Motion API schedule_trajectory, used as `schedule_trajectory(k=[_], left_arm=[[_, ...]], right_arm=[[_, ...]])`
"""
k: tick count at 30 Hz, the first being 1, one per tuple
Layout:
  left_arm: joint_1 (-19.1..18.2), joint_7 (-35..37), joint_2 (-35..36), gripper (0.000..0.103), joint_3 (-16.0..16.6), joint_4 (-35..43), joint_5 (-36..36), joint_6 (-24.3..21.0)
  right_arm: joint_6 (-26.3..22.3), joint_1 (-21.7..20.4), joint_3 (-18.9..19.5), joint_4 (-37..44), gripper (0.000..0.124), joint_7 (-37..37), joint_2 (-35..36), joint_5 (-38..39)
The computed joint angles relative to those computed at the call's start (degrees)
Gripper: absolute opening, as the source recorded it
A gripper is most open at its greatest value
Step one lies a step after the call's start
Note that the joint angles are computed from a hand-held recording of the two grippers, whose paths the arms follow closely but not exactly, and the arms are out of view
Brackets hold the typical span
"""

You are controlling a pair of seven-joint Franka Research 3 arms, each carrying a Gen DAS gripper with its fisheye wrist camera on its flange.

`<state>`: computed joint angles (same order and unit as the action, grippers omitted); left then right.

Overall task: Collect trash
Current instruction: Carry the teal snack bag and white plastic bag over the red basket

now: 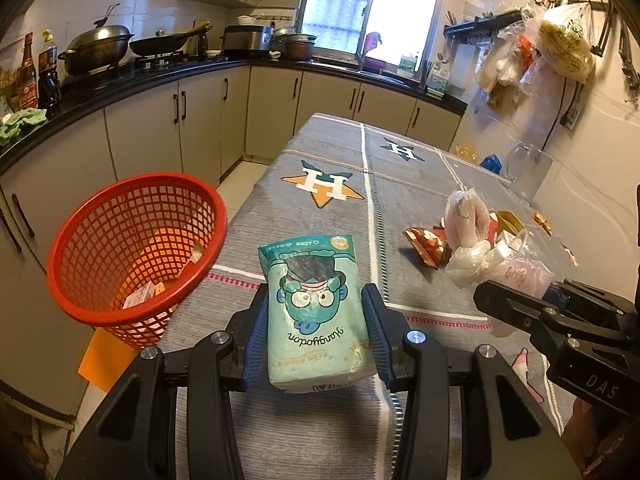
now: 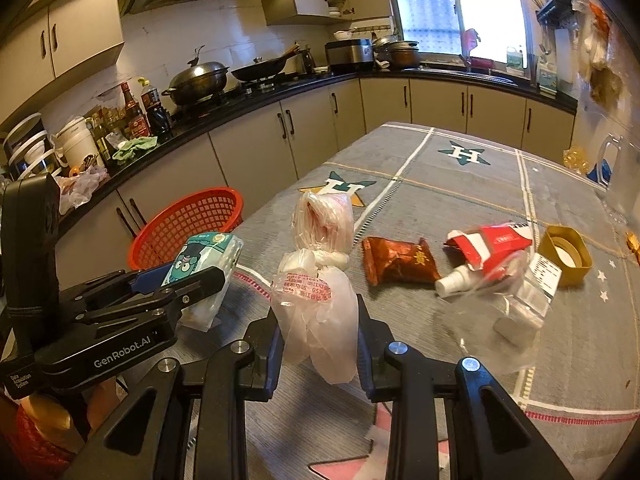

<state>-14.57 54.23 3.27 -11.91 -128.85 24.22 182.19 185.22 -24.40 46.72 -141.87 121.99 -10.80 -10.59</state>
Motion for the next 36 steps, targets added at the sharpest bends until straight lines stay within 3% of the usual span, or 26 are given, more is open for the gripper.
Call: schedule_trajectory(k=[3, 9, 12, 15, 18, 24, 29, 36], left_arm=[[0.5, 0.5, -0.2, 0.043, -0.1, -0.3, -0.9, 0.2], [2.1, 2.4, -0.7, 0.043, -0.3, -1.2, -3.6, 1.3], [2.0, -0.7, -1.4, 0.043, 1.8, -1.5, -1.1, 2.1], [2.4, -7.9, -2.1, 0.043, 4.3, -1.2, 6.1, 2.5], [4.4, -11.5, -2.5, 0.043, 4.7, -1.0, 9.1, 3.0], [7.9, -27.3, -2.4, 0.043, 6.3, 1.9, 25.2, 1.8], [9.6, -26.2, -0.8, 0.043, 6.0, 3.2, 23.2, 0.5], [8.8, -22.4, 2.3, 0.043, 6.8, 5.5, 20.1, -2.0]], right_arm=[[-0.5, -1.7, 2.0, 1.3, 0.033, 0.7, 0.8, -1.2], [-2.2, -1.9, 2.3, 4.6, 0.033, 3.0, 4.1, -6.1], [-3.4, 4.1, -2.7, 6.5, 0.033, 0.4, 6.4, -4.5], [-4.6, 6.6, -4.5, 8.7, 0.033, 0.6, 8.4, -5.8], [-5.2, 10.2, -7.0, 10.6, 0.033, -3.9, 10.0, -1.4], [-7.2, 15.7, -10.7, 16.7, 0.033, -6.0, 14.2, -1.0], [-8.9, 20.1, -13.5, 23.3, 0.033, -7.8, 19.7, 0.0], [-12.5, 27.6, -19.4, 33.3, 0.033, -10.4, 27.6, 2.6]])
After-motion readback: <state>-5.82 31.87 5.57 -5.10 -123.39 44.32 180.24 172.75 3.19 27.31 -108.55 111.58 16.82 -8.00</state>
